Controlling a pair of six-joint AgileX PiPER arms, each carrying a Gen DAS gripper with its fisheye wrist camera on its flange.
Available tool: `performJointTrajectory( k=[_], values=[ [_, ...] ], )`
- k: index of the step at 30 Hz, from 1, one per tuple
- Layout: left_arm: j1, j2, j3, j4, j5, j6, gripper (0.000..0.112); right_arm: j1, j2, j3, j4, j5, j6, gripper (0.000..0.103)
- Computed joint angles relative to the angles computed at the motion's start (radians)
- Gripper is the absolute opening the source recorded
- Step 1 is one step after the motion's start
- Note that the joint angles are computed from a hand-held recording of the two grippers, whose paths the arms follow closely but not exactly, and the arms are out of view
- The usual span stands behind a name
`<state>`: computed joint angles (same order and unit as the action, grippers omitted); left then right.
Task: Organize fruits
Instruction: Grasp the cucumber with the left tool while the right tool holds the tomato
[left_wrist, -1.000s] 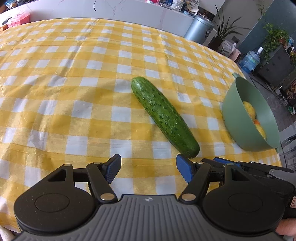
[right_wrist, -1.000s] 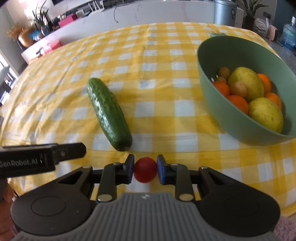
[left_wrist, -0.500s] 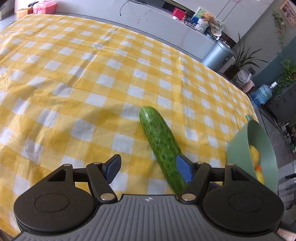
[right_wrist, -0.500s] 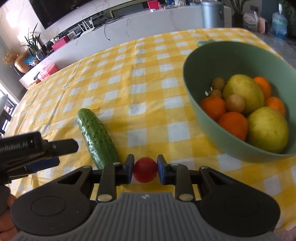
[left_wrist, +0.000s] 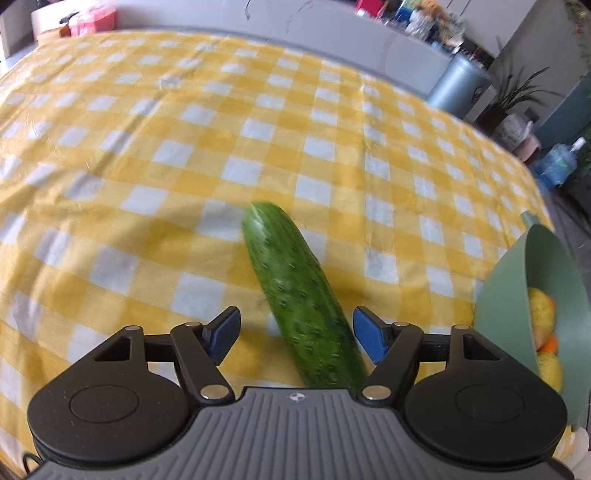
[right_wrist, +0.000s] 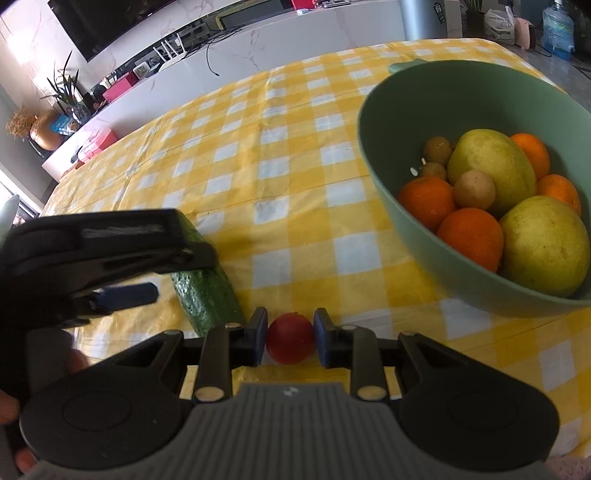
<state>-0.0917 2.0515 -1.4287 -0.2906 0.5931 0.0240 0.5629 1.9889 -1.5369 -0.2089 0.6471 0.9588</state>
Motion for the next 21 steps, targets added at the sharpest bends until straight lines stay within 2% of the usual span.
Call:
performJointTrajectory(
  k=[4,7,9,11,17,21],
  values=[
    [-0.073,-0.003,0.016,0.199,-0.07,-0.255,0.078,-0.012,-0.021,0.035,0.019,-0.029,0.012,0.024],
    [-0.109,-0.004,0.028,0.372,-0.097,-0.439,0.053,-0.012,-0.028,0.044,0.021,-0.03,0.022,0.024],
    [-0.117,-0.013,0.052,0.422,-0.126,-0.465,0.051,-0.015,-0.035,0.055,0.033,-0.041,0.015,0.024],
    [-0.102,-0.024,0.072,0.366,-0.148,-0.394,0.051,-0.016,-0.043,0.064,0.042,-0.052,0.009,0.024],
    [0.003,-0.056,0.091,-0.058,-0.105,0.049,0.048,-0.021,-0.049,0.074,0.054,-0.067,-0.008,0.024],
    [0.062,-0.093,0.125,-0.239,-0.065,0.248,0.048,-0.024,-0.06,0.092,0.053,-0.083,-0.006,0.024]
  ],
)
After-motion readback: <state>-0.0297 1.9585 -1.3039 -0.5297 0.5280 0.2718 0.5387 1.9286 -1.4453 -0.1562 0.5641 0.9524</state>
